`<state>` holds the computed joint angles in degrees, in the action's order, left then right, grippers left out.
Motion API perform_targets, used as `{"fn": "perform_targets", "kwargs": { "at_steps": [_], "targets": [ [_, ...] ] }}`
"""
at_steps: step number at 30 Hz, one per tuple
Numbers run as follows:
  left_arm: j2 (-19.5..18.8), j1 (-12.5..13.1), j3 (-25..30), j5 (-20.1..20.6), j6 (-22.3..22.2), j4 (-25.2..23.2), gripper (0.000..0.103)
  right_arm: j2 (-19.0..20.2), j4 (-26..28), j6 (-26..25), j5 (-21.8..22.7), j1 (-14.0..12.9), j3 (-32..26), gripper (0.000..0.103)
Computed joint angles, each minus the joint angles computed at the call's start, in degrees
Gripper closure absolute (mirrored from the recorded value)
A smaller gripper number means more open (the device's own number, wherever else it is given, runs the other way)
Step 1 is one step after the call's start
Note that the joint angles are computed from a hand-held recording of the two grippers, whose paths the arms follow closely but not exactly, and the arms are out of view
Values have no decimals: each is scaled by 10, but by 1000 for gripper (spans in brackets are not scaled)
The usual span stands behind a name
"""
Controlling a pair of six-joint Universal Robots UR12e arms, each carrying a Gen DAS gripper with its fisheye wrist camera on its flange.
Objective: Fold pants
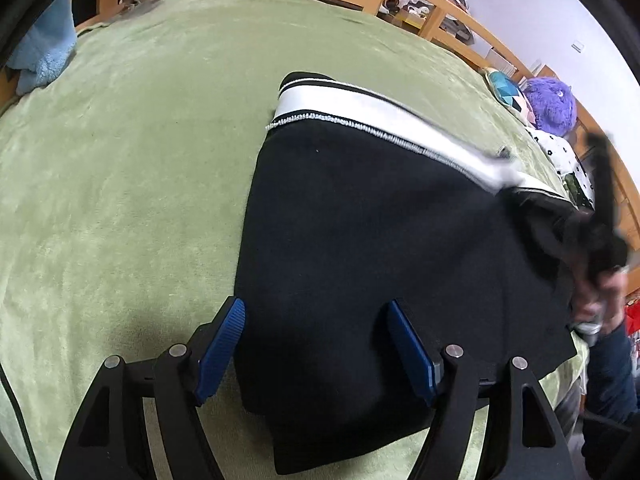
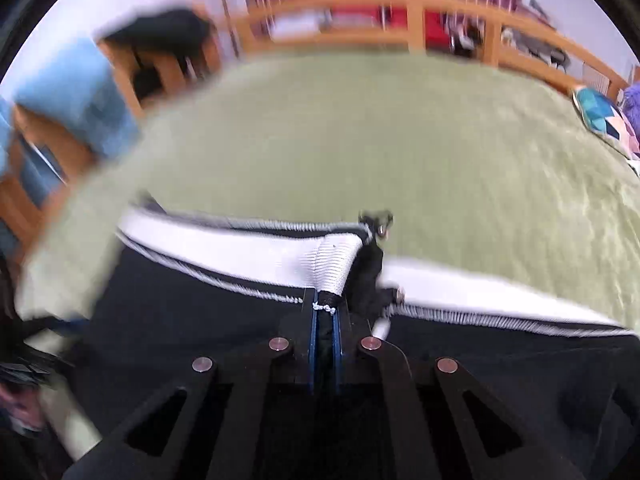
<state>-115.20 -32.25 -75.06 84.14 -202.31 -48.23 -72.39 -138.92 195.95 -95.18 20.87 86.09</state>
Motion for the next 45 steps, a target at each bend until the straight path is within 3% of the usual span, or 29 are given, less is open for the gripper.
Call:
{"fn": "perform_targets", "kwargs": {
  "at_steps": [1,3,5,7,8,9,12,16,18,19,20,23,25,27,28,30,33,37,38,40,42,44,45],
  "targets": [
    [0,0,0,-1,0,-1,31,8,30,-6,1,2,-6,97],
    [2,0,-2,1,4,-1,31,8,24,-28,-22,11,0,95],
    [5,-1,-6,6,3,0,31,-1,36,-24,-12,9,-2,87],
    [13,0,-17,1,-10,11,31,-22,29,12,14,0,16,64],
    [17,2,-25,-6,-16,22,31,-35,21,28,15,-1,31,43],
    [24,5,-36,-13,-18,30,31,-50,6,35,22,-3,49,38],
    [29,4,-48,-19,-27,41,31,-81,-1,48,70,-5,89,38],
    [25,-5,-43,8,-33,33,29,-88,-18,78,79,4,116,42],
    [23,-6,-35,15,-27,25,29,-83,-35,81,74,11,123,71],
    [23,-6,-33,15,-24,27,29,-79,-30,71,38,23,121,78],
    [25,-5,-34,14,-23,30,29,-78,-20,66,19,27,120,82],
    [27,-3,-36,9,-22,28,29,-90,-36,88,31,24,128,88],
    [22,-2,-33,6,-27,9,28,-87,-26,85,29,24,126,83],
    [22,5,-38,-24,-47,1,28,-78,6,81,33,22,120,76],
    [26,8,-49,-38,-65,19,28,-78,1,78,31,23,120,74],
    [35,10,-67,-48,-72,48,28,-83,11,76,10,26,113,61],
    [42,13,-88,-68,-88,82,28,-97,-33,96,-36,38,123,60],
    [39,26,-117,-112,-154,167,30,-93,-75,73,-54,61,126,59],
    [37,27,-120,-114,-166,178,30,-90,-74,67,-53,66,127,59],
    [33,28,-125,-121,-192,208,30,-76,-16,60,-49,74,114,58],
    [30,26,-125,-115,-208,216,31,-66,-14,62,-96,88,114,55],
    [28,22,-116,-105,-206,201,37,-66,-23,65,-115,93,118,55],
    [26,19,-111,-93,-208,191,47,-66,-19,66,-112,92,117,54]
  ]
}}
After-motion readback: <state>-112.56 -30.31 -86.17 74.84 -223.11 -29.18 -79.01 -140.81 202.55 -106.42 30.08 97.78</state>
